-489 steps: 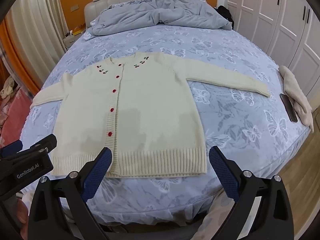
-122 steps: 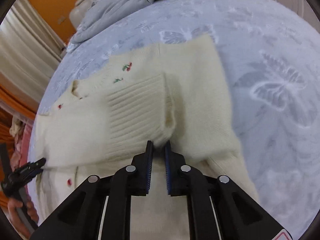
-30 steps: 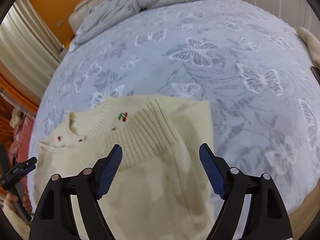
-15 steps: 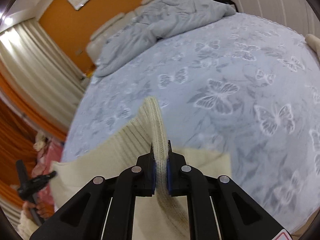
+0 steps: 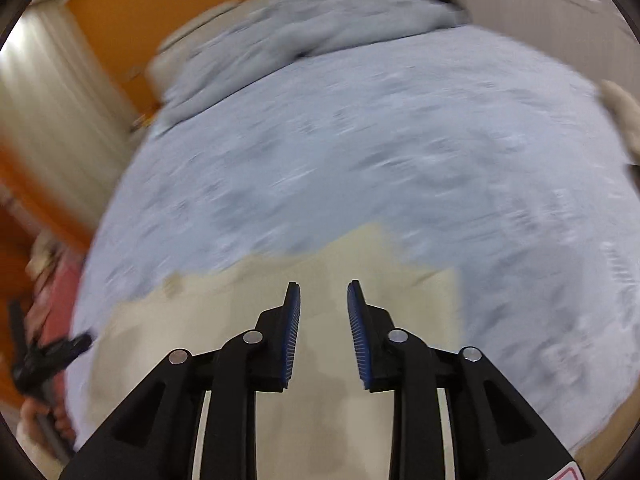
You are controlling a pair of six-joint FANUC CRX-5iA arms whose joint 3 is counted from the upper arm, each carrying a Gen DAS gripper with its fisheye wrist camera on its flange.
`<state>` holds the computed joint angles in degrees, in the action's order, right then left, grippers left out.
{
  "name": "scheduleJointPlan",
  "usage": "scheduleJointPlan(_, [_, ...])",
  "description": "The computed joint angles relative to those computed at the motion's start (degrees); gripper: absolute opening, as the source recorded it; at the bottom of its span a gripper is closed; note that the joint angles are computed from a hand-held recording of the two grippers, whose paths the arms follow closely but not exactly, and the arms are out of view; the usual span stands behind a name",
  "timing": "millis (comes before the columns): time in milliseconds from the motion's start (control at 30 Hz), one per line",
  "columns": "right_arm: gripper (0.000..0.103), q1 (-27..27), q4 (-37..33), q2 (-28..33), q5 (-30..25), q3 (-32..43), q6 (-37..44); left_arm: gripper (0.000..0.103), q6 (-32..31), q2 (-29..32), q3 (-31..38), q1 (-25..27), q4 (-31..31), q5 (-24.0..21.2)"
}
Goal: Fold small clothes
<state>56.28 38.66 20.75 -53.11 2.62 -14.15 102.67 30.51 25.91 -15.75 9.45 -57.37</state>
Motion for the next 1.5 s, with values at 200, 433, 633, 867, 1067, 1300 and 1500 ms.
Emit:
scheduleJointPlan(200, [0.018, 2.0, -17.5, 13.4, 5.4, 19.4, 21.8, 0.036, -2.0, -1.9, -4.9, -4.7, 1.5, -1.1])
scheduleJointPlan(433, [0.000, 4.5, -20.3, 11.4, 4.7, 14.2, 22.5, 0.036, -3.8, -4.2, -11.2, -4.2, -0.3, -0.8])
scheduleJointPlan(633, [0.054, 8.3, -8.6, -1.4, -6.0, -1.2, -2.7, 0.064, -2.8, -11.4, -20.7, -0.5, 6.0, 5.0])
scheduleJointPlan(867, [0.068, 8.8, -16.0, -7.4, -12.0, -8.0, -8.8, 0.091, 13.2, -16.8, -25.9, 2.0, -2.8, 6.3])
scheduleJointPlan(1067, [0.013, 7.8, -15.7, -7.1, -3.9, -10.2, -9.9, 0.034, 4.9, -16.1, -34.3, 5.4, 13.6, 10.7])
scheduleJointPlan(1300, [0.011, 10.6, -8.3, -13.2, -4.1, -13.8, -17.0, 0.013, 1.8, -20.1, -34.2, 5.9, 13.2, 6.4])
scheduleJointPlan(1500, [0.028, 9.2, -21.3, -12.1, -5.1, -12.9, -12.1, 0.019, 6.4, -18.7, -34.2, 4.5, 7.8, 3.5])
